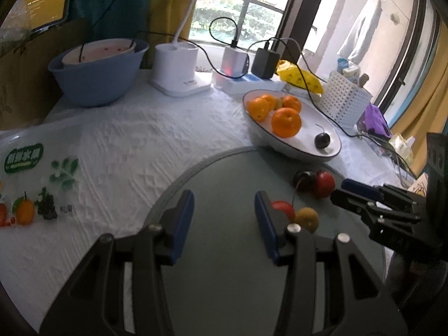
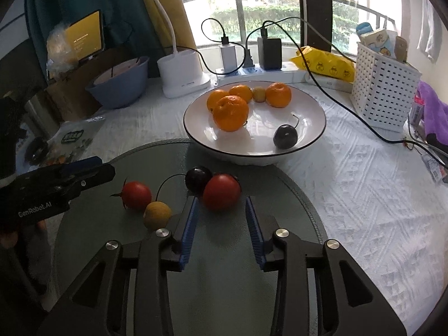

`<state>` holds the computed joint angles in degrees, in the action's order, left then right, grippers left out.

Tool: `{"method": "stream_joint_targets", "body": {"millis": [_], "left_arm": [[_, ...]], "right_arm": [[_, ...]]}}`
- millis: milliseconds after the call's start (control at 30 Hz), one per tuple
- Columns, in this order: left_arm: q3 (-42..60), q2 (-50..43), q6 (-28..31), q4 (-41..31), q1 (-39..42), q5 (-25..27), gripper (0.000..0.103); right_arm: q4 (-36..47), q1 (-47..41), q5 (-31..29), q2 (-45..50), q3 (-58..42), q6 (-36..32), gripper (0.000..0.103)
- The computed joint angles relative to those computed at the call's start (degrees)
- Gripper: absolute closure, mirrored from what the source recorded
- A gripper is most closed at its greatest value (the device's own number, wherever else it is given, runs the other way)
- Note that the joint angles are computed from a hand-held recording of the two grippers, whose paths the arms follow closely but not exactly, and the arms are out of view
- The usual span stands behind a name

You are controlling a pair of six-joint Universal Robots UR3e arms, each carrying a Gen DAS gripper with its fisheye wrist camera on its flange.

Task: Organize fruits
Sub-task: 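Move the right tool to a red tomato while the left tool reaches another tomato, then close the right tool on its tomato while the left tool grasps the other tomato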

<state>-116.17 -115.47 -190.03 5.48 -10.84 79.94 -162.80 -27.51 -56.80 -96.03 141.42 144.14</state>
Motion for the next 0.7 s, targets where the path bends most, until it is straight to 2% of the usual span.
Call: {"method": "stream_joint_targets", "body": {"millis": [333, 700], "left_arm": [[-0.1, -0.8, 0.4, 0.2, 1.2, -1.7, 0.056], [1.0, -1.2, 1.1, -0.9, -0.3, -3.0, 0.056]], "right_arm": [[-3.5, 4.3, -4.3, 7.1, -3.9, 4.1, 0.066], [-4.3, 4.6, -3.7, 9.1, -4.9, 4.1, 0.069]]}}
